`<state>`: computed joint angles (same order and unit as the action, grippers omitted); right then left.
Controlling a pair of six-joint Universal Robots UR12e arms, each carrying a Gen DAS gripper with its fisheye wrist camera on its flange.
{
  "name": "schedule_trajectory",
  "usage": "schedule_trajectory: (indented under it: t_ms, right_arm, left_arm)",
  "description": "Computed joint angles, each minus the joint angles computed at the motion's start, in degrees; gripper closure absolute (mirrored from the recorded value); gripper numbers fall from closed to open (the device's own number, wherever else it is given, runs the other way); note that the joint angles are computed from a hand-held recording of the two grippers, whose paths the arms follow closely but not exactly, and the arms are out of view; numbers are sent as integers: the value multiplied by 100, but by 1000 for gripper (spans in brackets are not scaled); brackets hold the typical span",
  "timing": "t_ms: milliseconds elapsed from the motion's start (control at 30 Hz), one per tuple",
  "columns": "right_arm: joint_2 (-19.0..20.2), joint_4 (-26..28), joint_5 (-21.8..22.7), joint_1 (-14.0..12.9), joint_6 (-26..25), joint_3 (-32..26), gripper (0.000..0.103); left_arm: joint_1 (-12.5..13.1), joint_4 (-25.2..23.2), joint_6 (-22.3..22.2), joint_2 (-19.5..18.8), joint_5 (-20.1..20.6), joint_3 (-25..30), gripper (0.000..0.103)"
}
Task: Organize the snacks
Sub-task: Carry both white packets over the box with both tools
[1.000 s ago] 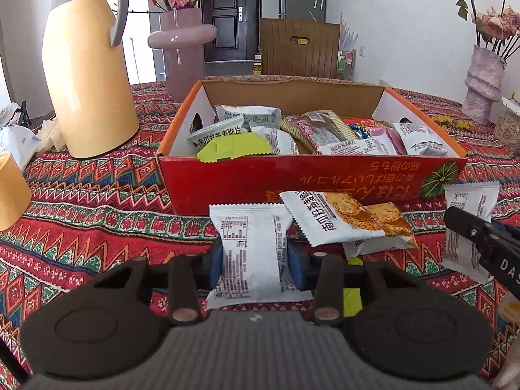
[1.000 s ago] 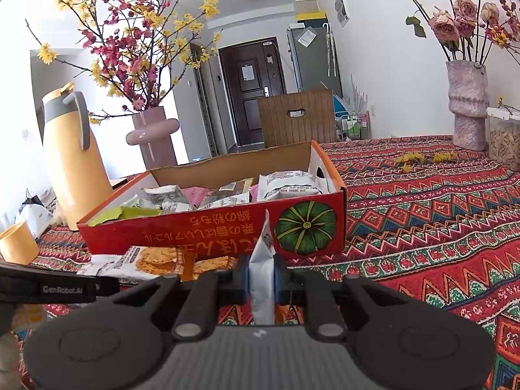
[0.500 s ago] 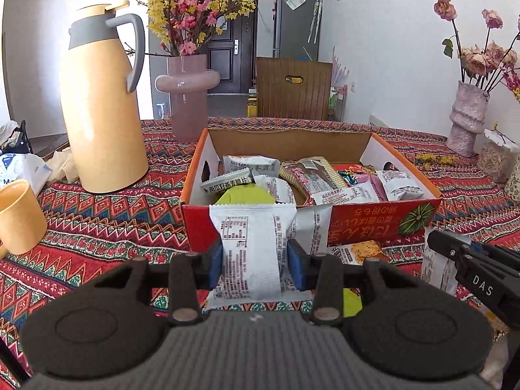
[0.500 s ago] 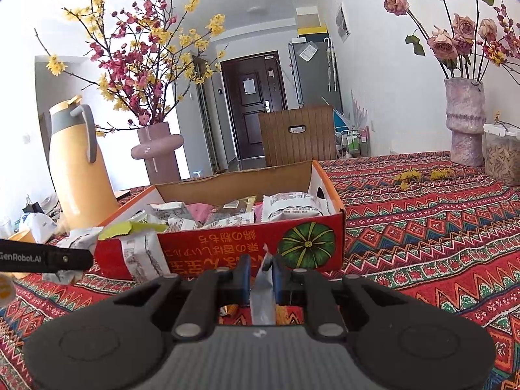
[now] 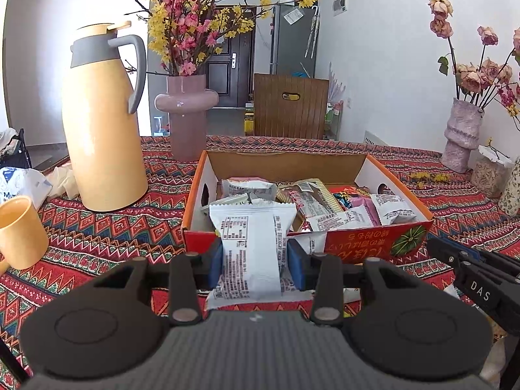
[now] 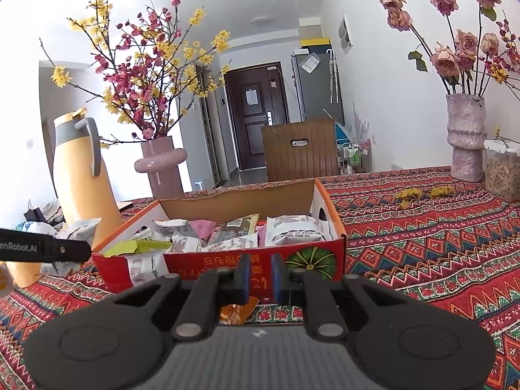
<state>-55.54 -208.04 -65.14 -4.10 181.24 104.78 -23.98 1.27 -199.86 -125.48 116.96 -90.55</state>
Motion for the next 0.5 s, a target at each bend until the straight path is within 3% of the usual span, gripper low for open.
schedule_trajectory:
  t_ms: [167, 200, 267, 333, 500]
  right_arm:
    - [-45, 33, 4, -56, 25, 34, 90]
    - [-75, 147, 21, -71, -17, 51, 86]
    - [-126, 325, -12, -90, -158, 121, 69]
    - [-165, 466, -228, -70, -404, 213, 38]
    - [-223, 1297, -751, 3, -1028, 228, 22]
  left_arm:
    - [9, 27, -23, 9, -33, -26, 62]
    - [12, 33, -30, 13, -43, -36, 62]
    - [18, 45, -49, 23, -66, -62, 62]
    - [27, 35, -83, 30, -92, -88, 62]
    - [44, -30, -149, 39, -158, -125, 62]
